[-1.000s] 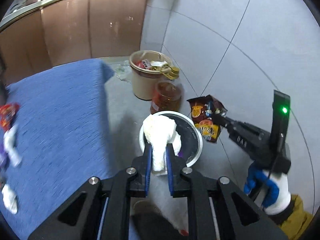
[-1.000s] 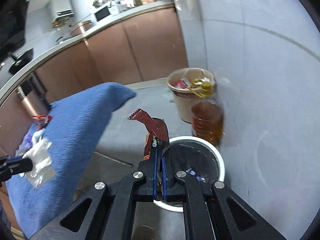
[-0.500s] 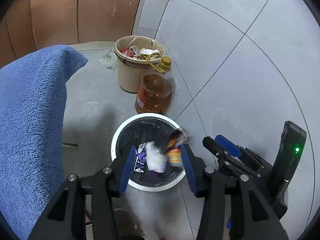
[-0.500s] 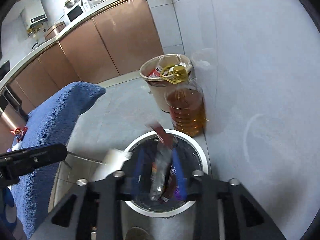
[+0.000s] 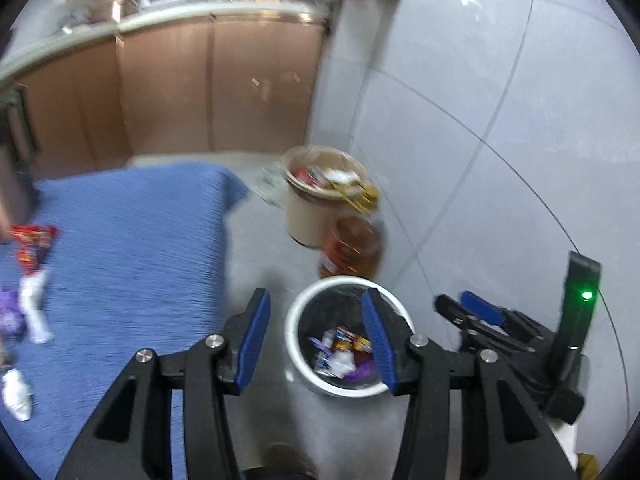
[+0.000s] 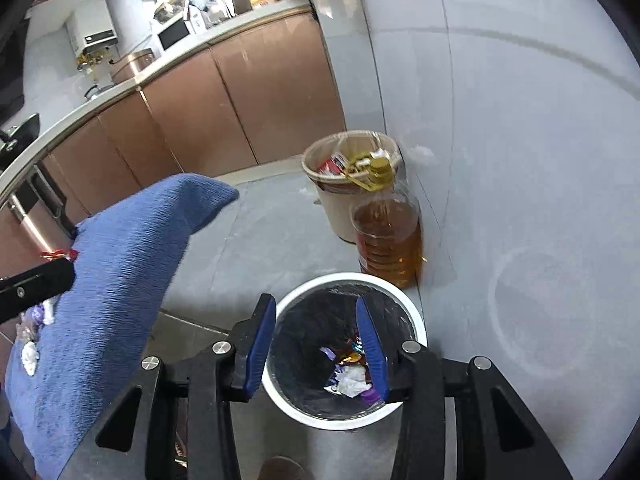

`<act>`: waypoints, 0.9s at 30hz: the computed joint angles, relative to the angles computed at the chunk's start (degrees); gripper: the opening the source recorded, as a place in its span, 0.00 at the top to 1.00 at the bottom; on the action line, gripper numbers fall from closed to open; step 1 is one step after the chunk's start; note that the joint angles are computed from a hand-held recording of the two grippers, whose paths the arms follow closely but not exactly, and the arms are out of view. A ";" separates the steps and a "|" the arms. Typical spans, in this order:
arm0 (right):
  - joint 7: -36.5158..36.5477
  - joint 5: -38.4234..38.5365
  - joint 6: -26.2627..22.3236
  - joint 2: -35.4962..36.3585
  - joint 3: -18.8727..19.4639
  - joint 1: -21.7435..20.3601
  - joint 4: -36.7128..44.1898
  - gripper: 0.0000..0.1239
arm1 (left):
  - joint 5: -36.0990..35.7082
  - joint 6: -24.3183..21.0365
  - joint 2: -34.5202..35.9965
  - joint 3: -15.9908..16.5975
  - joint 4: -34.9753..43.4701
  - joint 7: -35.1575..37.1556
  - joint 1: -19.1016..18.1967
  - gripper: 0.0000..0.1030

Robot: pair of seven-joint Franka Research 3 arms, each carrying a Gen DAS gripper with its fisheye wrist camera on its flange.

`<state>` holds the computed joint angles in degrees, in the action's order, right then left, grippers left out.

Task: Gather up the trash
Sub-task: 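Carry both items over the bin and open both tools to drop them, then move both open tools back over the table toward the remaining trash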

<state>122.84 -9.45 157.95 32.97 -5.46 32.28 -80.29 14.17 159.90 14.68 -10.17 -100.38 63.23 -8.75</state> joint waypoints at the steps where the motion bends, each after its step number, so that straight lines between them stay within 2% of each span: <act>1: 0.08 -0.43 0.37 -0.57 -0.15 0.47 -0.34 0.66 | 2.77 1.24 -2.00 1.69 -2.25 -3.22 -0.92 0.56; 4: -0.14 -1.46 1.31 -1.61 -0.19 1.43 -0.51 0.64 | 12.39 3.07 -6.96 5.09 -7.34 -13.63 -2.19 0.56; 7: -0.69 -2.66 2.42 -2.90 -0.01 2.57 -0.77 0.61 | 22.76 2.94 -11.17 6.06 -10.82 -23.94 -1.17 0.56; 10: -1.31 -3.39 3.09 -3.34 0.39 3.52 0.02 0.59 | 31.44 2.29 -15.79 5.30 -14.52 -32.35 1.17 0.55; 14: -3.65 -3.44 4.08 -3.91 1.68 4.35 1.11 0.59 | 40.14 1.87 -21.43 2.76 -19.05 -40.71 5.45 0.55; 17: -5.18 -3.84 3.86 -3.84 2.02 5.62 2.71 0.57 | 42.98 2.04 -24.86 1.14 -21.64 -43.77 8.19 0.54; 19: -6.53 -3.85 3.34 -3.30 2.50 6.14 4.19 0.57 | 44.43 2.76 -26.74 0.39 -23.43 -45.75 9.96 0.46; 21: -7.69 -3.76 2.87 -2.87 2.81 6.69 5.28 0.57 | 46.35 2.95 -28.66 -0.57 -25.13 -48.31 11.77 0.43; 27: -10.26 -3.68 0.72 -1.35 3.35 8.56 8.96 0.56 | 48.01 4.10 -32.67 -1.37 -28.82 -51.01 15.42 0.41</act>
